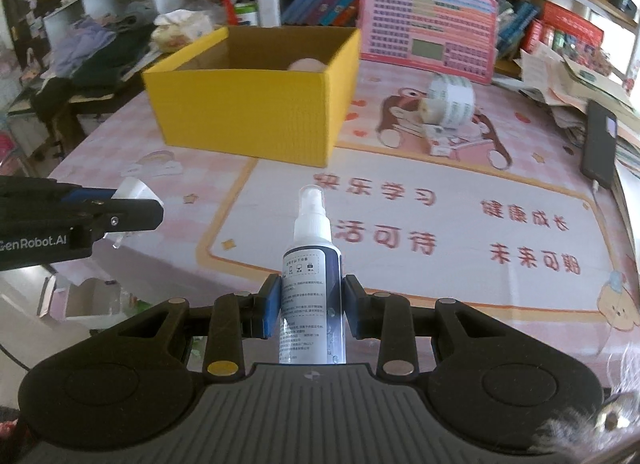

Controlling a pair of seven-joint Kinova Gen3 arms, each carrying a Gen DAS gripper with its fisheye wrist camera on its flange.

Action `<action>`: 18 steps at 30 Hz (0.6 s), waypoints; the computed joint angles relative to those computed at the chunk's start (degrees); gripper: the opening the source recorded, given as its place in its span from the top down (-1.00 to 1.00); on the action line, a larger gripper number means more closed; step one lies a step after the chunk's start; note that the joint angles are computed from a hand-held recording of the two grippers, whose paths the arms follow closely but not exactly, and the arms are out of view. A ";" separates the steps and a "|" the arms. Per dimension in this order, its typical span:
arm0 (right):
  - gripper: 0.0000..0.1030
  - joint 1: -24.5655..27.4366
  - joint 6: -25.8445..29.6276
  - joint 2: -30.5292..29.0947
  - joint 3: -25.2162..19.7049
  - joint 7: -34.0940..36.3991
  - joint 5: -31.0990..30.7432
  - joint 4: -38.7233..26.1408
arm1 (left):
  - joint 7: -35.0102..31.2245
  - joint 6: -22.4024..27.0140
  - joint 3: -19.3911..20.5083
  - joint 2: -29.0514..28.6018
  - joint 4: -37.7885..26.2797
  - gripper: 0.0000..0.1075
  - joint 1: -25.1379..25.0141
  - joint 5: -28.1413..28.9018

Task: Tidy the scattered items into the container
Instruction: 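Lift the charger plug with the left gripper while the right gripper carries the spray bottle toward the yellow box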

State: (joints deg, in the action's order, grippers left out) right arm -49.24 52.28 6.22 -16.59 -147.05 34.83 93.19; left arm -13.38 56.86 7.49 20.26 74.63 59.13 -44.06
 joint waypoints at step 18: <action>0.40 -5.61 -0.55 5.31 1.77 1.73 1.48 -6.28 | 9.30 0.00 3.86 -7.06 10.76 0.56 -3.59 -5.18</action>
State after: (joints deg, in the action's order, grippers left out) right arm -54.85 51.73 11.53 -14.83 -145.32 36.31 86.92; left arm -4.07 56.86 11.35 13.20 85.39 55.55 -49.25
